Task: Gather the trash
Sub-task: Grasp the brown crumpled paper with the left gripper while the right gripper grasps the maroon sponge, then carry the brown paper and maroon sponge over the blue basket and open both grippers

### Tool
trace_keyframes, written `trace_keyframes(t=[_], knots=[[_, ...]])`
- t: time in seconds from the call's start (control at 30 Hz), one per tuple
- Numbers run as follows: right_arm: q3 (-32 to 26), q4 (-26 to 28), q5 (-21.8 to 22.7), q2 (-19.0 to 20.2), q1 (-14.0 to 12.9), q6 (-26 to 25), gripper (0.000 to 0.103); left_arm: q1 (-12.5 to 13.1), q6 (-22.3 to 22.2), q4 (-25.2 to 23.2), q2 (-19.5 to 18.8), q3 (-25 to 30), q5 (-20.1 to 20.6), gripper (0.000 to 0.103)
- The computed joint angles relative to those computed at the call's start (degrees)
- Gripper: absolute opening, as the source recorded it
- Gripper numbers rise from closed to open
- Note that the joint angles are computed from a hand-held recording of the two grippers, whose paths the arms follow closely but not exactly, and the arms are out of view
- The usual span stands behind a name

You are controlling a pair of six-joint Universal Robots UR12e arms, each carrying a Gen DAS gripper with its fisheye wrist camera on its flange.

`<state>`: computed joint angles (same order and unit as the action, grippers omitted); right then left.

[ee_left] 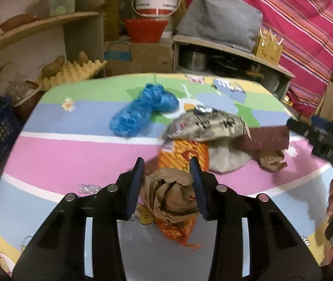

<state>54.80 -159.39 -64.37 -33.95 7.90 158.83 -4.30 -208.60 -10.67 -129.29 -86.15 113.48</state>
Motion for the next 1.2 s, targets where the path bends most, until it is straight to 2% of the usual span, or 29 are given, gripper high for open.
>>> trace_keyframes(t=[0.13, 0.23, 0.37, 0.6, 0.67, 0.7, 0.73, 0.77, 0.9, 1.07, 1.2], knots=[[0.43, 1.77, -0.58, -0.11, 0.9, -4.14, 0.096, 0.33, -0.43, 1.91, 1.23, -1.59, 2.2, 0.039], [0.36, 2.6, -1.81, 0.08, 1.47, -6.19, 0.096, 1.01, -2.29, 2.35, 2.02, -2.86, 2.17, 0.039], [-0.67, 4.06, -3.48, 0.75, 1.96, -6.79, 0.096, 1.62, -3.57, 2.0, 2.53, -3.78, 2.43, 0.039], [-2.53, 6.71, -1.48, 1.76, 1.86, -5.86, 0.096, 1.99, -3.63, 1.41, 2.82, -4.42, 3.86, 0.039], [-2.34, 6.38, -0.74, 1.69, 1.89, -7.09, 0.094, 2.02, -3.83, 1.07, 2.78, -4.4, 4.12, 0.039], [-2.12, 5.83, -0.46, 1.62, 1.9, -7.58, 0.09, 2.03, -3.86, 0.96, 2.76, -4.35, 4.15, 0.039], [-2.07, 5.99, -0.26, 1.56, 1.95, -8.15, 0.079, 1.97, -3.81, 0.83, 2.72, -4.26, 4.38, 0.039], [-2.18, 6.7, -0.02, 1.53, 1.95, -8.66, 0.076, 1.94, -3.66, 0.77, 2.66, -4.16, 4.56, 0.039], [-2.01, 7.02, 0.75, 1.35, 1.73, -9.6, 0.076, 1.55, -2.79, 0.95, 2.41, -3.7, 5.24, 0.039], [-1.5, 5.02, 2.64, 0.9, 0.85, -7.91, 0.075, 1.06, -2.5, 0.46, 2.05, -2.82, 5.62, 0.039], [-2.02, 3.46, 5.84, 0.7, -0.72, -3.62, 0.075, 0.27, -2.5, 0.07, 1.73, -1.47, 6.09, 0.039]])
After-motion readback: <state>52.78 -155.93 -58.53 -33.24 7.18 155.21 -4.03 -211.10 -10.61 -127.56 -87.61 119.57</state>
